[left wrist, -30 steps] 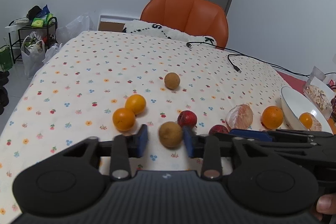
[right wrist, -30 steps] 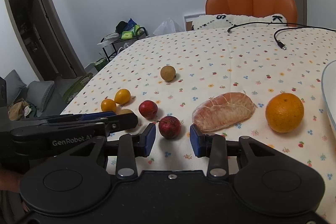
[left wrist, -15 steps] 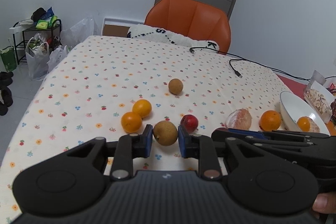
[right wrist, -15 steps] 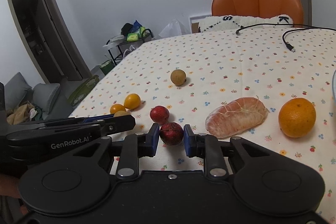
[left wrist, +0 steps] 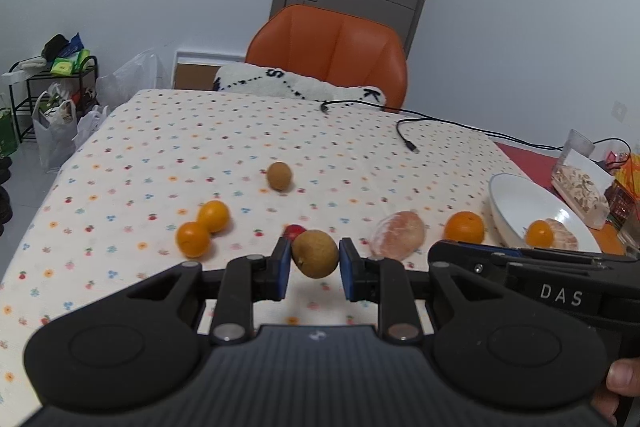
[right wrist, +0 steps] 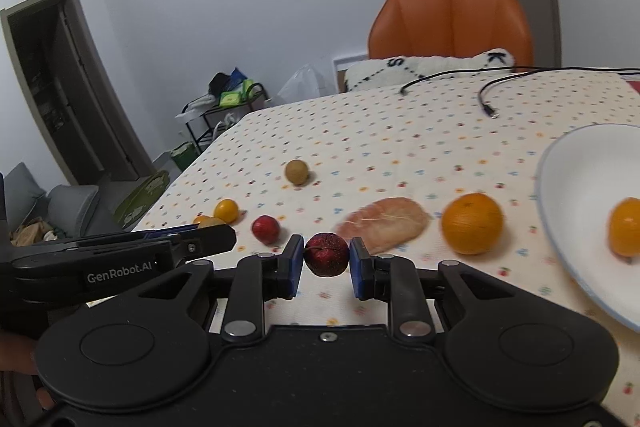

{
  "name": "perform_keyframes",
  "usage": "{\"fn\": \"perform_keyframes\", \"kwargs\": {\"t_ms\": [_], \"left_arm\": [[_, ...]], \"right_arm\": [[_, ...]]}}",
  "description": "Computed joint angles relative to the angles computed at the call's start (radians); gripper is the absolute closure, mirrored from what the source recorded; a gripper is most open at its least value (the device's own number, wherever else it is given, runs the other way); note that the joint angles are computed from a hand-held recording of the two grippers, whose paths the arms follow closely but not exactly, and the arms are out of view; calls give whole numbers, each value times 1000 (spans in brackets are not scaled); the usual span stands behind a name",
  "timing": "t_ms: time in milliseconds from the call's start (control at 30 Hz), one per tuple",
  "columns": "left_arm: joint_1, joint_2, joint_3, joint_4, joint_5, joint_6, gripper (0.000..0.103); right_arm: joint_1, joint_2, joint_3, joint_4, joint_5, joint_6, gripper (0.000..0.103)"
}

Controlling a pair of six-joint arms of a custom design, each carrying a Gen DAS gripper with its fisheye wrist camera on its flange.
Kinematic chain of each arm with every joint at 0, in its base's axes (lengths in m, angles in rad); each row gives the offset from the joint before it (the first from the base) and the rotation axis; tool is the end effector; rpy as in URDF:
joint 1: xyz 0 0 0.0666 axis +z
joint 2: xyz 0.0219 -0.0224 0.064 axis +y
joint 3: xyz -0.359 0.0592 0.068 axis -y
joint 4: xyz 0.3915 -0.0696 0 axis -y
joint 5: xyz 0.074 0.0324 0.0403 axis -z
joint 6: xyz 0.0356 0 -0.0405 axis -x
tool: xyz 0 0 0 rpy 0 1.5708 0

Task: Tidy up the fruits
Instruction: 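Carry the red plum and brown fruit to the white plate and release both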

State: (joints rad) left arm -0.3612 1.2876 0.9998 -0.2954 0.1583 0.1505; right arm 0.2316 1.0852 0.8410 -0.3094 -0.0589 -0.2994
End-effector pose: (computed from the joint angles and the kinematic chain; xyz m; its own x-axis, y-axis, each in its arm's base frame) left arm 0.4219 -0.1658 0.3229 -0.5801 0.0609 -0.8123 0.3895 0.8965 -0.2110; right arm 0.3767 0.0906 0.3274 -0.5709 0.1679 -0.8037 -0.1146 0.9530 0.2805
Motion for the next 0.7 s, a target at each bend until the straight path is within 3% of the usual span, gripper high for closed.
{"fn": "perform_keyframes", "kwargs": {"t_ms": [700], "left_arm": [[-124,-9,14,19,-34,-2,79]], "right_arm": [[-132,-193,-121,-26,6,-15,80]]}}
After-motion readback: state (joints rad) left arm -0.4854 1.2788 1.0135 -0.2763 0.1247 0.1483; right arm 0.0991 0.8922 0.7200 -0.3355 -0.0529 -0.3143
